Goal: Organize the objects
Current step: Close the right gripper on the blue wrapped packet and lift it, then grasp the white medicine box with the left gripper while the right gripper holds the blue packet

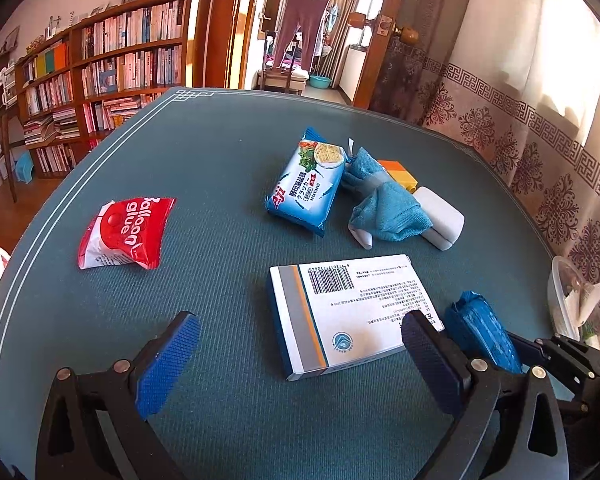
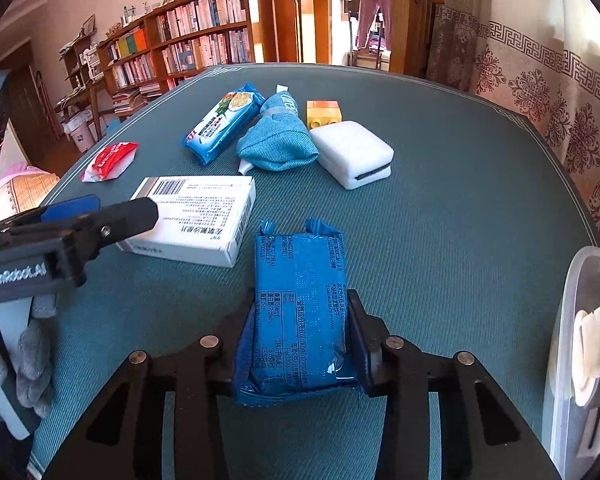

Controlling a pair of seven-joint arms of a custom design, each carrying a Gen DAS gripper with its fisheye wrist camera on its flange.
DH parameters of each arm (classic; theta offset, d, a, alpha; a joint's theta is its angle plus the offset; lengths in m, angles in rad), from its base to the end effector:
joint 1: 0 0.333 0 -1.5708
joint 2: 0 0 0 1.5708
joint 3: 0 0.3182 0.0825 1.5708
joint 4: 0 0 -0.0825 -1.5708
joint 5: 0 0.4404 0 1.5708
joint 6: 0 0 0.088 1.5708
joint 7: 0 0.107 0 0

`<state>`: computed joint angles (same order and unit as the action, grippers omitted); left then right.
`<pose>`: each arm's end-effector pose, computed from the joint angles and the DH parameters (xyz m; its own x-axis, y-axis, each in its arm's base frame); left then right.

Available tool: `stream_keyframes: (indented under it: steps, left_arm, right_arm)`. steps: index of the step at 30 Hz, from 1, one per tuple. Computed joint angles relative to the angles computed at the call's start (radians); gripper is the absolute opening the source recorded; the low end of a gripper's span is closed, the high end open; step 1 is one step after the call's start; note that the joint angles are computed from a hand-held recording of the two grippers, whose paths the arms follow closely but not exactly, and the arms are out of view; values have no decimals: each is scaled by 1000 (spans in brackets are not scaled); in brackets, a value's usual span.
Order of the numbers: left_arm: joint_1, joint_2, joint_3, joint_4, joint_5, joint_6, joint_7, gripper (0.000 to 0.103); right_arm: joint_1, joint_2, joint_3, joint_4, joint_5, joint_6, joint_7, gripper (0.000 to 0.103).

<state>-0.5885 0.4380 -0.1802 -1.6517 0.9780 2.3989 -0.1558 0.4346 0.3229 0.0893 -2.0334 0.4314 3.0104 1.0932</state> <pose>0.5546 -0.5062 0.3712 0.2721 -0.9457 0.1776 -0.6812 -0.3197 -0.6586 0.6046 0.3108 0.3193 0.5576 -0.8291 -0.0405 -0.6639 -0.4162 -0.6213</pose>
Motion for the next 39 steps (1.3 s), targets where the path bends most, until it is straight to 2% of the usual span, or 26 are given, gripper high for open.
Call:
stream_keyframes:
  steps: [7,12,15,19,21,24,28,34,39]
  left_arm:
    - [-2,-7,2,-6,10,-4,-18,103]
    - [-1,-12,-1,-11,19,8,-15,103]
    - [8,-16,-7,-18,10,26,12,103]
    - [20,-20,-13,-24,-16,30,69,103]
    - [29,-16,-16,-19,-38,31,109,103]
    - [41,7,-20,9,-75,29,182,103]
    - [55,44,-28,47,-142,54,288,103]
    - [44,87,-21,106,-197,31,403,103]
    - [47,116,-12,150,-239,14,472,103]
  right_arm:
    - [-103,-68,112,-60,196,-80,-198,42]
    - [-58,-32,81,-13,185,-82,-197,42]
    - [-27,18,54,49,146,-70,-151,42]
    - [16,70,10,106,83,-40,-75,42]
    - [14,73,10,106,70,-26,-61,42]
    - [39,67,-22,89,29,-2,-12,42]
    - [18,54,-6,67,27,11,-6,42]
    - [-41,46,49,58,86,12,-56,42]
    - [-50,48,62,59,118,15,-82,42]
